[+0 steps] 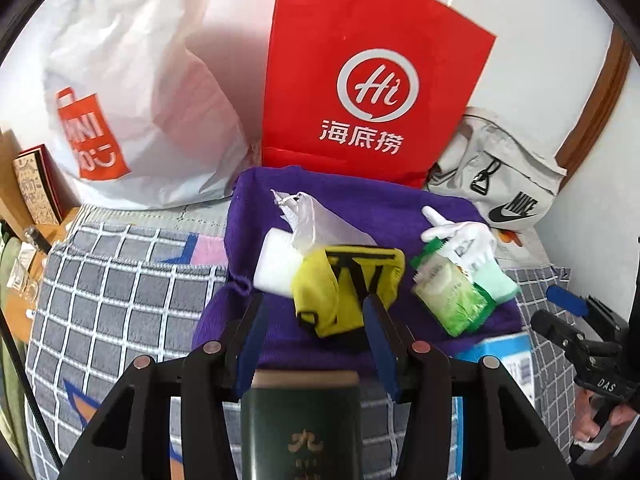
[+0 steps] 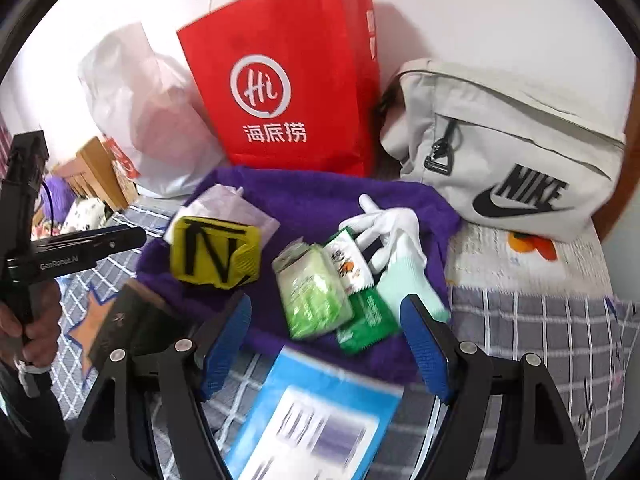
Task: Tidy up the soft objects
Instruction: 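Release the yellow pouch on the towel with left gripper while right drops the tissue pack, then reach left gripper toward the dark green tin while right grasps the black watch strap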
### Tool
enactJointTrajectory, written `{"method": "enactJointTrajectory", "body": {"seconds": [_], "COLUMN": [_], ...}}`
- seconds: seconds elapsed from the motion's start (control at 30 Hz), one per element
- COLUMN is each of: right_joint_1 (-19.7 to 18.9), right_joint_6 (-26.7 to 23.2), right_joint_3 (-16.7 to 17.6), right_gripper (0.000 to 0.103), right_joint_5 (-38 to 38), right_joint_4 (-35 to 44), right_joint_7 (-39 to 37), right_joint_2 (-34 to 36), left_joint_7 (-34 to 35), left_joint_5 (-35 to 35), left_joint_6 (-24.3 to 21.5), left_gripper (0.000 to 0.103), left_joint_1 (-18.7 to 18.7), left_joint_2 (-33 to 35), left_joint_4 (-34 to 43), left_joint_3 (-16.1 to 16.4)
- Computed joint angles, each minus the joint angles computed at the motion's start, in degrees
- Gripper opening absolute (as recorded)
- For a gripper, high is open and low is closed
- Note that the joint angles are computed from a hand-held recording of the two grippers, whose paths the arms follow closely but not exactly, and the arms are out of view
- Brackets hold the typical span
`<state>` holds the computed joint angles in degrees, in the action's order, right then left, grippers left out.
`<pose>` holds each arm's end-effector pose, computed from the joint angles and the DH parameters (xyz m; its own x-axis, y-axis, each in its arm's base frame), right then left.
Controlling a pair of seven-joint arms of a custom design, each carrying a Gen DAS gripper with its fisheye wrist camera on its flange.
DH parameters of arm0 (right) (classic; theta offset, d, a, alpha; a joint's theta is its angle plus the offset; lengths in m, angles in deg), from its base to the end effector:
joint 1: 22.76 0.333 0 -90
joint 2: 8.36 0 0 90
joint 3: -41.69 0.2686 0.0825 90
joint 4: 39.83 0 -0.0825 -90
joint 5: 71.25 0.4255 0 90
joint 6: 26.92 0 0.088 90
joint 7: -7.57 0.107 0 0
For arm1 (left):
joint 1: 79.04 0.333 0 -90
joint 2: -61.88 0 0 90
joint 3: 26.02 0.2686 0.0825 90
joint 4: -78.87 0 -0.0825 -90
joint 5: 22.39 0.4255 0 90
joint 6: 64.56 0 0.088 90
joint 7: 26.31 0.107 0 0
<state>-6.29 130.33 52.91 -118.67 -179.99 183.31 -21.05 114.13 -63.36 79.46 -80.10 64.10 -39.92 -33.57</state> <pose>0.4575 0.2716 0.3570 -0.2400 -0.9536 -0.1819 -0.7194 0.3005 -0.6262 0.6156 -0.0874 0.3840 -0.5441 -0.8168 0.1919 -0.7365 0.3555 -0.5755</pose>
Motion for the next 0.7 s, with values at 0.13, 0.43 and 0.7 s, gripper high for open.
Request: {"method": "enactJointTrajectory", "body": {"seconds": [0.13, 0.43, 0.7], "right_joint_1": [1.4, 5.6, 10.7], "right_joint_6": [-1.7, -1.4, -3.7], "right_joint_3": [1.9, 5.5, 7.8], "right_gripper": [0.073, 0.047, 0.031], "right_joint_5": [0.3, 4.1, 5.2], "right_joint_4": [-2.5, -5.7, -3.2], "right_joint_7": [3.2, 5.1, 4.1], "right_joint_2": [-3.7, -6.7, -3.4], "left_joint_7": [1.9, 6.1, 9.8], "left_joint_5": [-2.0, -5.9, -7.3], "left_joint_6": [-0.7, -2.6, -3.7], "left_gripper": [0.047, 0.047, 0.047], "left_joint_1": [0.2, -0.1, 0.5], "left_joint_2": [-3.9, -11.8, -16.7], "left_joint_4": [-3.8, -12.3, -18.8], "left_joint_3": [0.7, 4.1, 6.6]}}
